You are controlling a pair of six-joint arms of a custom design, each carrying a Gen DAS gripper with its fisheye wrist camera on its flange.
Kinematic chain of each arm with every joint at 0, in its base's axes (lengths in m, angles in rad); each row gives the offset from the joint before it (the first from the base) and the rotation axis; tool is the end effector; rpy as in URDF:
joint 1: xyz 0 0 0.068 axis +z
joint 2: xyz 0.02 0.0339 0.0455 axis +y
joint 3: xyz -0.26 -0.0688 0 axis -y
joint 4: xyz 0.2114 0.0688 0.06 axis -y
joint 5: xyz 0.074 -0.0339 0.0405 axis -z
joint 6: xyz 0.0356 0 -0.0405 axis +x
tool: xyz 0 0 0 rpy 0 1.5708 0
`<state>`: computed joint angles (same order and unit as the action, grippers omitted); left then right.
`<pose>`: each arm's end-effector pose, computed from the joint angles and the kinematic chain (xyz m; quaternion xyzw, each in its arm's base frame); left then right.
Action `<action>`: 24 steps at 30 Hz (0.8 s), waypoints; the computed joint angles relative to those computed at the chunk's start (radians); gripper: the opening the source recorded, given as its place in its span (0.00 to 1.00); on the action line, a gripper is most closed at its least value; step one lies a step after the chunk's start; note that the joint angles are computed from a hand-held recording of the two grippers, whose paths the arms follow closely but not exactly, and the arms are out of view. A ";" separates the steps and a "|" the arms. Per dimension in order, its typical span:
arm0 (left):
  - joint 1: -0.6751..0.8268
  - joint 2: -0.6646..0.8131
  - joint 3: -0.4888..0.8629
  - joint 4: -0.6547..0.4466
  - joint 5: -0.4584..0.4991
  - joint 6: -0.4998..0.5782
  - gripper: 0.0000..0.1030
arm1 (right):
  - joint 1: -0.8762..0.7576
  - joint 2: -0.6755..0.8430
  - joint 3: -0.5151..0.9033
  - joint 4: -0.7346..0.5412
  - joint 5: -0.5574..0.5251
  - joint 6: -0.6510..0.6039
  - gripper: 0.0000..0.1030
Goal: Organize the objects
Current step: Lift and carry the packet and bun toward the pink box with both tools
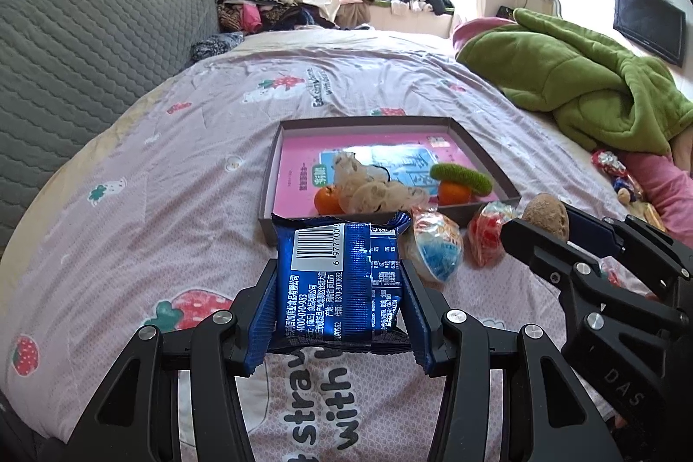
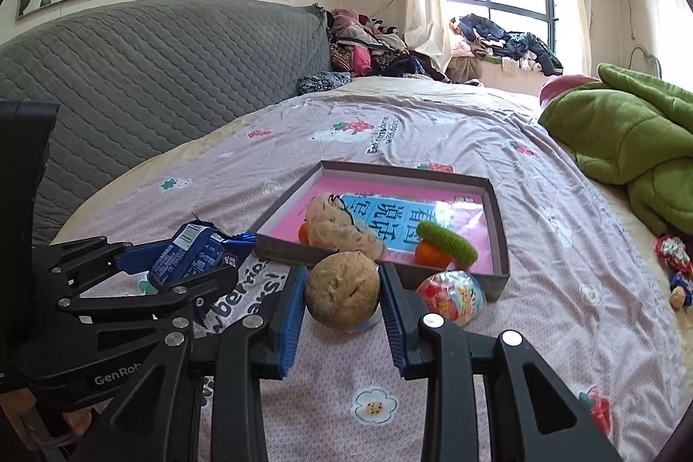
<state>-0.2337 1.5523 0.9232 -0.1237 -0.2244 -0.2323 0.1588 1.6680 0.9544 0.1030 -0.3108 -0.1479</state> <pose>0.2944 -0.0619 0.2233 -0.0439 0.9118 0.0087 0.4082 0.3268 0.0634 0.2174 -0.2045 0.8551 0.1398 0.4555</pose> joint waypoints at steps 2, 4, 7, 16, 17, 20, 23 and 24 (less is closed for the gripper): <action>0.006 -0.008 0.001 -0.004 0.002 0.001 0.52 | 0.000 0.000 0.011 -0.005 0.000 -0.005 0.33; 0.010 -0.015 0.007 -0.009 -0.001 0.003 0.52 | -0.003 0.001 0.023 -0.014 -0.007 -0.006 0.33; 0.018 -0.022 0.029 -0.024 0.001 0.009 0.52 | -0.004 -0.001 0.043 -0.027 -0.014 -0.010 0.33; 0.018 -0.014 0.121 -0.074 -0.004 0.034 0.52 | -0.009 0.005 0.162 -0.099 -0.046 -0.021 0.33; 0.021 -0.008 0.135 -0.083 -0.001 0.038 0.52 | -0.008 0.008 0.181 -0.111 -0.049 -0.026 0.33; 0.021 -0.001 0.159 -0.092 -0.014 0.047 0.52 | -0.008 0.011 0.217 -0.121 -0.053 -0.035 0.33; 0.027 0.003 0.179 -0.098 -0.019 0.053 0.52 | -0.012 0.016 0.246 -0.127 -0.049 -0.036 0.33; 0.027 0.003 0.183 -0.099 -0.019 0.053 0.52 | -0.015 0.018 0.254 -0.129 -0.050 -0.035 0.33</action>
<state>-0.2067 1.5552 1.1058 -0.2225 -0.2437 -0.1797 0.1443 1.6857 1.2083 -0.0263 -0.3607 -0.1826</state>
